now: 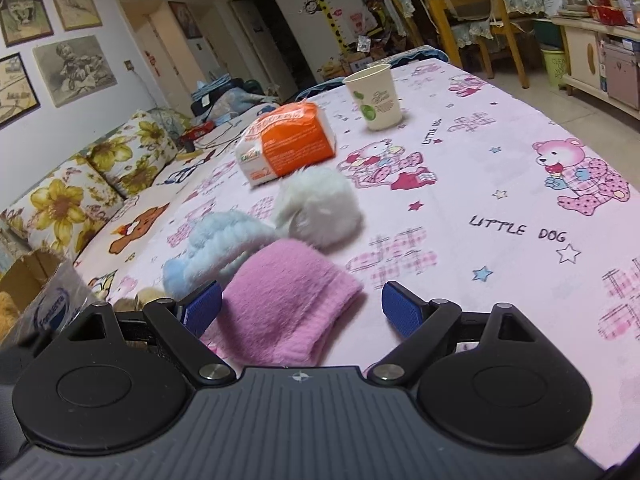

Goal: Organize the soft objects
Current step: 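Grasp brown knit ring toy with left tool while right tool grasps pink knit hat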

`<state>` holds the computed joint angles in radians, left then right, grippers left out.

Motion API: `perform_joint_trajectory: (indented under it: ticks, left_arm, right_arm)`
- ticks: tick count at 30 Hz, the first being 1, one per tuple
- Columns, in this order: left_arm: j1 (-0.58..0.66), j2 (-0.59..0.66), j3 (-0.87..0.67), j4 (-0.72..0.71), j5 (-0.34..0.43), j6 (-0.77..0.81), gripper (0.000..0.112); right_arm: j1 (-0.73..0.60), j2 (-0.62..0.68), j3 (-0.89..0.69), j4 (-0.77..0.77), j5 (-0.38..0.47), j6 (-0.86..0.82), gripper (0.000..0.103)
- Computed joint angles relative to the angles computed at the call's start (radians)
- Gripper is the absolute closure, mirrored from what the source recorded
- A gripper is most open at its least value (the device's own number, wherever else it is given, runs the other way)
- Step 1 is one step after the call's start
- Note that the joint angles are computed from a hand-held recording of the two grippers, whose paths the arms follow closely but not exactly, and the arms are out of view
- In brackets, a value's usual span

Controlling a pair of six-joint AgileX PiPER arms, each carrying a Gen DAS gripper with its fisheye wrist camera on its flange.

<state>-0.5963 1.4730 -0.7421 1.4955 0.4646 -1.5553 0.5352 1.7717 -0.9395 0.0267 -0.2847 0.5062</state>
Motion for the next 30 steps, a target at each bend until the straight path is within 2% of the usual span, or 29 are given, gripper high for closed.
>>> perform_joint_trajectory:
  ticks: [3, 7, 8, 9, 12, 15, 21, 23, 27, 30]
  left_arm:
    - [0.0, -0.017, 0.013, -0.01, -0.028, -0.02, 0.01]
    - [0.026, -0.056, 0.036, -0.168, -0.174, 0.091, 0.012]
    - [0.014, -0.06, 0.038, -0.195, -0.161, 0.106, 0.012]
    - [0.023, -0.067, 0.042, -0.237, -0.186, 0.153, 0.011]
    - [0.035, -0.089, 0.058, -0.224, -0.19, 0.132, 0.011]
    - [0.013, -0.109, 0.085, -0.083, -0.103, -0.022, 0.011]
    - [-0.075, -0.102, 0.129, 0.124, 0.129, -0.213, 0.013]
    - [-0.102, -0.105, 0.141, 0.147, 0.183, -0.233, 0.013]
    - [-0.19, -0.072, 0.165, 0.227, 0.362, -0.3, 0.013]
    - [-0.186, -0.067, 0.16, 0.235, 0.375, -0.311, 0.012]
  right_arm:
    - [-0.012, 0.007, -0.002, -0.078, -0.003, 0.082, 0.0]
    - [-0.012, 0.021, -0.016, -0.143, 0.002, 0.135, 0.0]
    - [-0.011, 0.023, -0.02, -0.132, 0.005, 0.115, 0.0]
    - [-0.014, 0.021, -0.019, -0.139, 0.005, 0.116, 0.0]
    - [-0.035, 0.025, -0.032, -0.294, 0.01, 0.255, 0.0]
    - [-0.036, 0.025, -0.042, -0.261, 0.017, 0.184, 0.0]
    - [-0.046, 0.062, -0.086, -0.479, 0.023, 0.388, 0.0]
    - [-0.039, 0.064, -0.095, -0.473, 0.035, 0.373, 0.0]
    - [-0.041, 0.066, -0.106, -0.54, 0.053, 0.436, 0.0]
    - [-0.04, 0.062, -0.102, -0.519, 0.056, 0.415, 0.0]
